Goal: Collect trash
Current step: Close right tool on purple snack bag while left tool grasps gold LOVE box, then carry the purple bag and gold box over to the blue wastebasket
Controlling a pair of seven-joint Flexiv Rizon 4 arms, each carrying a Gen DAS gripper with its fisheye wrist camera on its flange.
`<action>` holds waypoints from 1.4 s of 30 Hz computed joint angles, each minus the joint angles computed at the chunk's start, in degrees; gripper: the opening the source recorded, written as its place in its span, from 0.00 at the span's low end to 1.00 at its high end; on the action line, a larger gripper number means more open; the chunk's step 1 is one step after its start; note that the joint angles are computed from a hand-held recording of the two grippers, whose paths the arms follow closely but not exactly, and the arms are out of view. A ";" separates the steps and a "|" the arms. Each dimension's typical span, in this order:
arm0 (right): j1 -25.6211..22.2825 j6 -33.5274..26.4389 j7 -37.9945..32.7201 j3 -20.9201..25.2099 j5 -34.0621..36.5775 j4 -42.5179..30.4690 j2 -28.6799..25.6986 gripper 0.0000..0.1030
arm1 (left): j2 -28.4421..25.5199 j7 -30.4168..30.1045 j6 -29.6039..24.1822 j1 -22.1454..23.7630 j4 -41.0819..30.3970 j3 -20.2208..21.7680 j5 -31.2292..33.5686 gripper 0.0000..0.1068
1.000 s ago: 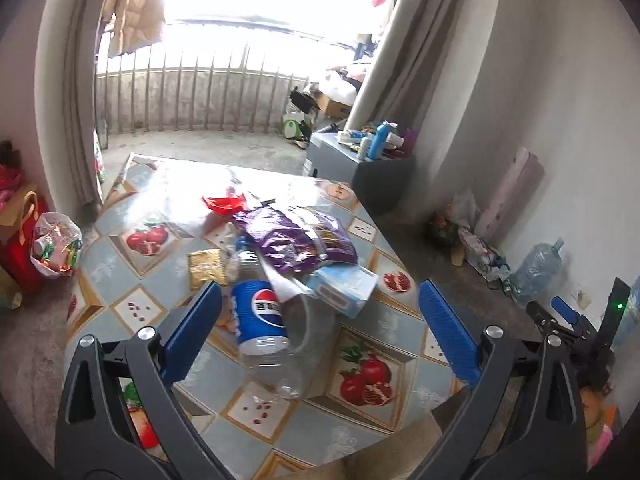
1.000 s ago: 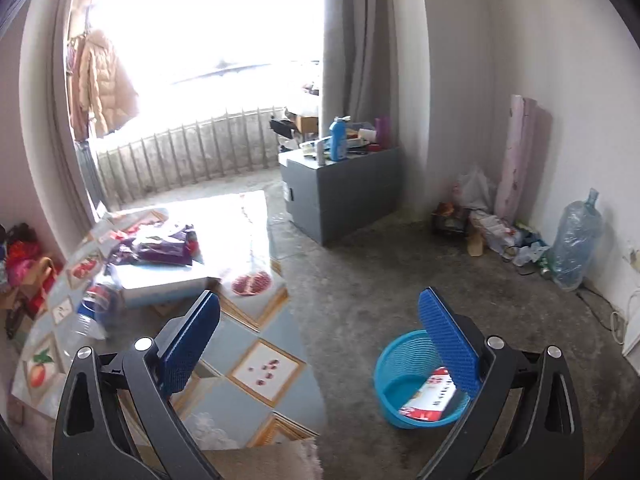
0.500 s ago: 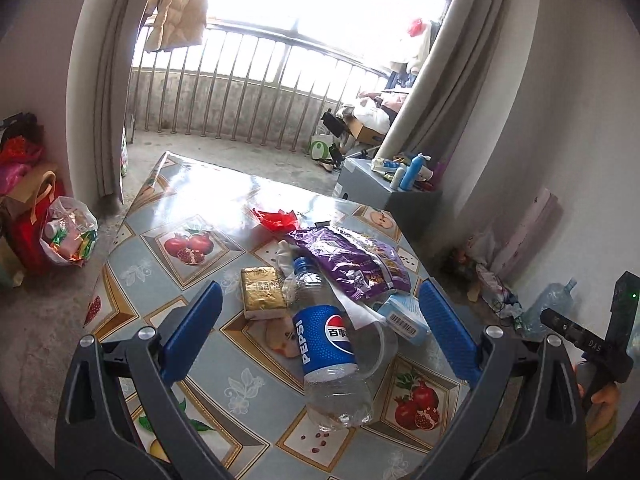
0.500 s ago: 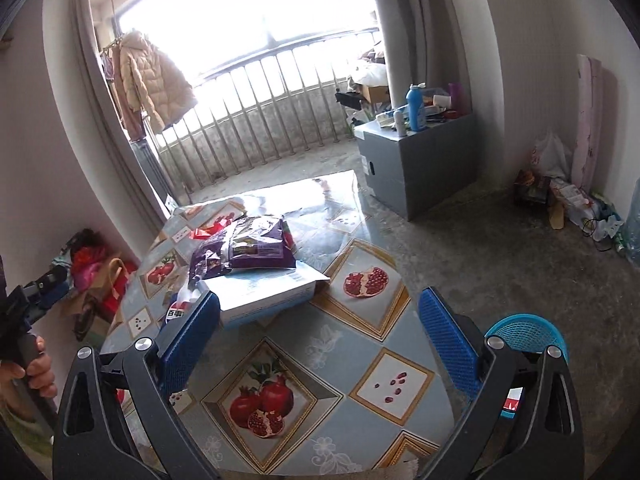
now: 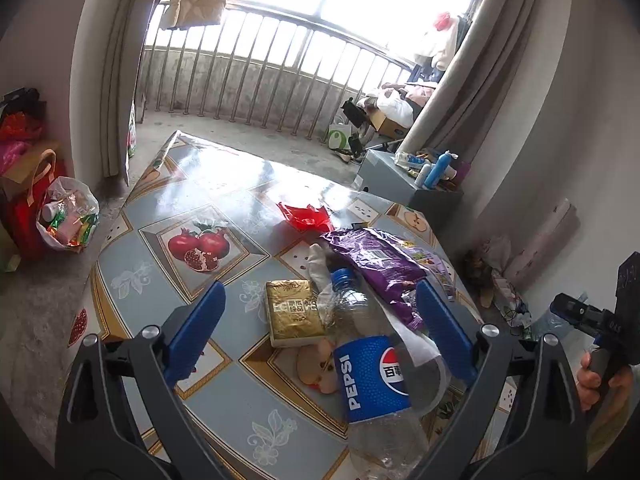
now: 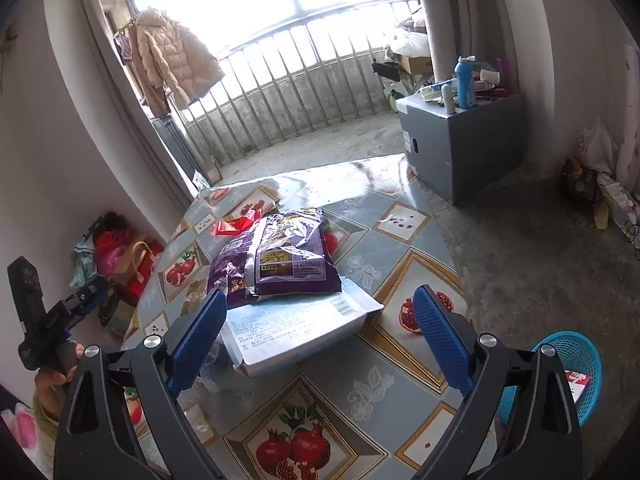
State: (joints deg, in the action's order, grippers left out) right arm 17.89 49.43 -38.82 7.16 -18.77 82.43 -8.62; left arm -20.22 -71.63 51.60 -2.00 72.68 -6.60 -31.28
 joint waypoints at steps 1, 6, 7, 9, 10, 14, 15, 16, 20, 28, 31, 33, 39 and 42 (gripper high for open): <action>-0.33 -0.06 -1.88 0.12 2.21 -1.86 -1.35 0.89 | -1.27 -0.62 -1.53 -0.08 -1.74 0.18 0.99 0.84; -2.41 -4.08 -11.07 1.11 14.21 -13.55 -9.10 0.88 | -10.08 -7.02 -14.84 -0.99 -15.27 2.06 8.95 0.74; -2.81 -5.84 -12.53 1.27 16.03 -16.30 -10.85 0.88 | -11.98 -7.73 -17.22 -1.21 -18.14 2.16 10.24 0.73; -3.25 -9.59 -14.34 1.28 18.45 -21.59 -14.27 0.88 | -15.24 -7.75 -21.46 -1.33 -22.71 1.93 11.78 0.73; -3.70 -11.54 -15.51 1.50 19.86 -23.97 -15.73 0.88 | -17.03 -8.63 -23.61 -1.76 -25.52 2.33 13.00 0.73; -5.71 -17.99 -18.16 2.65 26.22 -33.01 -21.85 0.87 | -22.90 -11.05 -29.99 -2.42 -34.27 2.62 15.01 0.73; -6.16 -19.79 -18.18 2.77 27.45 -35.14 -23.22 0.85 | -24.00 -11.86 -31.27 -2.42 -35.93 2.58 15.09 0.73; -6.67 -21.46 -18.06 2.99 28.82 -37.25 -24.70 0.85 | -25.06 -12.70 -32.24 -2.40 -37.55 2.58 15.17 0.73; -8.42 -26.12 -18.15 4.06 33.70 -44.83 -30.16 0.84 | -27.40 -14.07 -34.19 -2.45 -41.14 2.61 15.80 0.73; -9.32 -33.08 -16.84 5.40 38.92 -58.51 -39.22 0.73 | -30.16 -13.10 -35.83 -3.01 -46.34 2.94 17.40 0.67; -9.29 -33.90 -16.84 5.53 39.98 -59.86 -40.07 0.62 | -30.55 -12.97 -36.31 -2.89 -47.24 2.91 17.51 0.60; -9.29 -33.93 -16.87 5.53 40.48 -59.58 -39.88 0.56 | -31.11 -13.19 -36.90 -2.74 -48.23 2.61 17.02 0.53; -9.96 -32.28 -16.62 5.78 42.09 -57.85 -38.86 0.35 | -30.50 -13.62 -36.02 -2.75 -47.12 2.67 17.13 0.51; -10.30 -31.27 -16.69 5.88 42.64 -56.84 -38.17 0.26 | -29.62 -13.87 -34.94 -2.37 -45.32 2.44 16.78 0.50</action>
State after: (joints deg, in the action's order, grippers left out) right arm 7.59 18.16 -55.52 13.04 23.87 25.59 -46.79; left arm -49.84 -85.49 16.66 -4.36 27.36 -4.16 -14.50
